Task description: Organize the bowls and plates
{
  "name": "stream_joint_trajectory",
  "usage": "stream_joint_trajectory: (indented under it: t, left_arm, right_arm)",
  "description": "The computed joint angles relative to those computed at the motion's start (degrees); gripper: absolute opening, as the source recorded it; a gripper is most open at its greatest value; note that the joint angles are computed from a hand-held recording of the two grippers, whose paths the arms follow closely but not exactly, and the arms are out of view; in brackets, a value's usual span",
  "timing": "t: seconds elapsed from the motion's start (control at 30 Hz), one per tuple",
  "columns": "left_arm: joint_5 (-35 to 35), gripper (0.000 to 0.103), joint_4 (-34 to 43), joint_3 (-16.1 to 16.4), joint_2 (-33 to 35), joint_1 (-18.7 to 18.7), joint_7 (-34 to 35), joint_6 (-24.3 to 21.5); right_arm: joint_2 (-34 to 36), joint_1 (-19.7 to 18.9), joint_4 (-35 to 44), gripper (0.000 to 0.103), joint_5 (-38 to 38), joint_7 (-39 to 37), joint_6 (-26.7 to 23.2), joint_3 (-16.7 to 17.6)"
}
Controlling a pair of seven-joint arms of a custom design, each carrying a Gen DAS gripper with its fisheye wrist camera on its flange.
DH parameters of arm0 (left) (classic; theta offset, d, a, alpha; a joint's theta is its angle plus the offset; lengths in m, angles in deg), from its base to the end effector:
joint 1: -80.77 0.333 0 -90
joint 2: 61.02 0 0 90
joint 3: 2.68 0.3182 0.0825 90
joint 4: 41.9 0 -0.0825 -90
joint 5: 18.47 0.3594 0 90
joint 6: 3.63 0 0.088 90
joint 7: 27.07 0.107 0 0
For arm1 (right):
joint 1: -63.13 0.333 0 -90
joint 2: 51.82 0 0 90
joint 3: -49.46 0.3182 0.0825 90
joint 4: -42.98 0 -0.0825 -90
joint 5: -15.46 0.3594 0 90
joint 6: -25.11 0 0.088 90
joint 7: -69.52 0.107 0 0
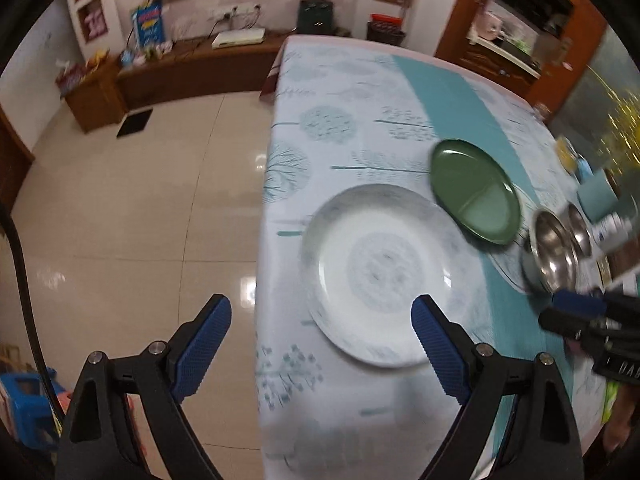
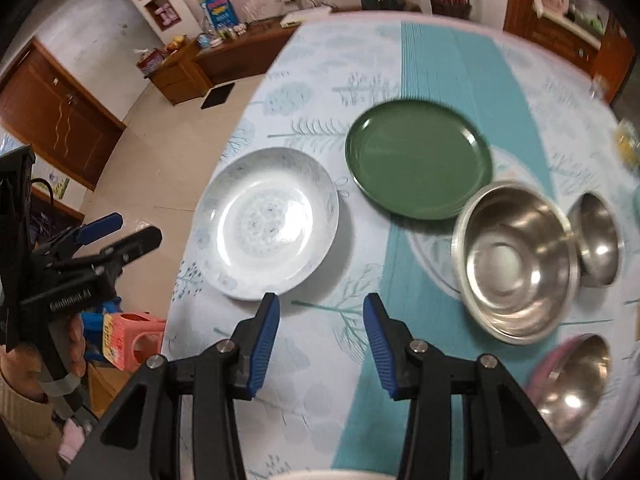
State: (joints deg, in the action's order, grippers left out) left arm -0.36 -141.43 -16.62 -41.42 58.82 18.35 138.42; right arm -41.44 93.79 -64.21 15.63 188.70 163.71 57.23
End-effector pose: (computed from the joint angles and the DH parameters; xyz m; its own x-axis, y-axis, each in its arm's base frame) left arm 0.5446 -0.3733 0.4437 -0.0546 -0.9901 0.1293 -0.9124 -0.0032 -0.4094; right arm 0.4851 0.3789 0.4706 0.1798 -0.9633 -0.1992 -0.9466 -0.1144 -0.3013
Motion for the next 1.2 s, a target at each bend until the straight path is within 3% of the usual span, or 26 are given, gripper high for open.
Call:
stream_joint_trajectory:
  t: [0.17,0.37,0.67,0.83,0.97,1.2]
  left_arm:
    - [-4.5,0.077,5.0,-0.8,5.9,2.3,5.3,-1.0]
    - [-6.9,0.075,11.3,-1.0,11.8,2.5,11.2,-3.9]
    - [-12.1,0.047,16.6,-2.5,16.7,3.6,19.0,-7.4]
    - [-13.3,0.022,18.7,-2.1,18.4,2.9,21.1,-9.5]
    - [-14.5,0.014,17.2,-2.1,17.6,3.4,20.3,-8.3]
    - [-15.3,0.011,13.2,-2.6,15.0,3.3,20.0,-7.4]
  right_arm:
    - [6.0,-0.6,3.4,0.044,3.4,0.5,1.6,-0.6]
    - [11.7,-0.7,8.3,0.041,4.8,1.3,2.1,-2.0]
    - [17.5,-1.0,14.1,0.017,7.0,-0.4,-0.8,-2.3]
    - [18.4,-1.8,14.2,0.006,10.3,-2.4,1.0,-1.5]
    - [18.5,-1.1,14.6,0.006,9.9,-2.4,0.4,-2.1]
    - [15.3,-1.5,10.0,0.006,11.1,-3.0,1.3,-1.8]
